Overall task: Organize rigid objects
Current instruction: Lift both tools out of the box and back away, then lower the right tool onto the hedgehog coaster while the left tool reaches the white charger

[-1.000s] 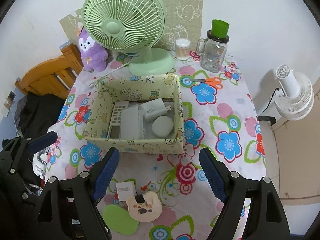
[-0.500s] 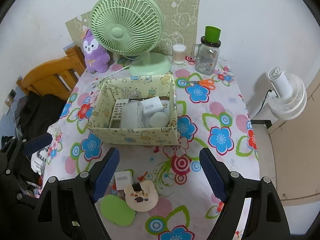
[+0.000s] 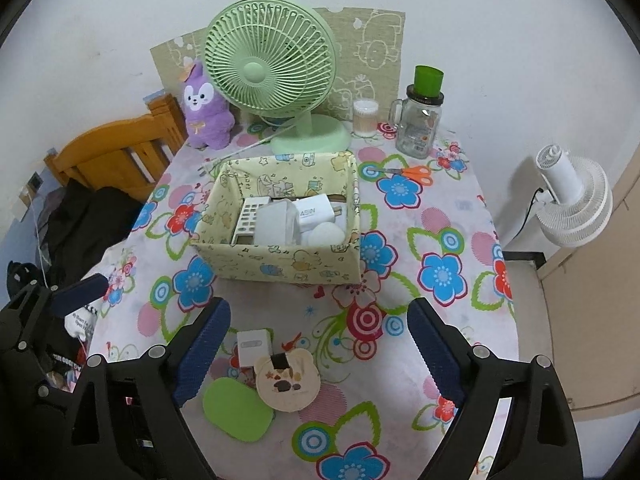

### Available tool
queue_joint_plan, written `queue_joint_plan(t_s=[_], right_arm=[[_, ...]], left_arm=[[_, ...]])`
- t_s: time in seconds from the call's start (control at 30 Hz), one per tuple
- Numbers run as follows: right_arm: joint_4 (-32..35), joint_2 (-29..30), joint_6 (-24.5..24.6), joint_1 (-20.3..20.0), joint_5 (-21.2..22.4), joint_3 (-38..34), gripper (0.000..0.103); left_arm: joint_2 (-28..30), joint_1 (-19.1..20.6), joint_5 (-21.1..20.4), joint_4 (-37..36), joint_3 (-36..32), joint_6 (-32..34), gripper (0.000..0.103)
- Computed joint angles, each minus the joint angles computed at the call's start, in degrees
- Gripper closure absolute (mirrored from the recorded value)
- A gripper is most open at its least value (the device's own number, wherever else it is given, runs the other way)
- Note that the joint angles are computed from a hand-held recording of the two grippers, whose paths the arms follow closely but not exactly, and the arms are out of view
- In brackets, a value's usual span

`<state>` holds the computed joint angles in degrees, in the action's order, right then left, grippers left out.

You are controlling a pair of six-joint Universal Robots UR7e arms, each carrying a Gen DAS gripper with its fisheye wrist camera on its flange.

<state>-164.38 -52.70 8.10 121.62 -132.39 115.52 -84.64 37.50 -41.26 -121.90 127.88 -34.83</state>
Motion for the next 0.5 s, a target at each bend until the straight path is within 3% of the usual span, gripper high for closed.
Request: queue_joint_plan(t_s=[0.17,0.5], right_arm=[[-5.3,1.2,-4.1,0.8,-1.0,1.5,0.011],[-8.0,2.1,-4.4,-0.3,1.5,3.9,0.011]], left_arm=[[-1.6,0.1,0.1,-1.1,1.9,0.5,0.000],[-2.2,1.7,0.2,-0.7,4.3,1.0,0.001]])
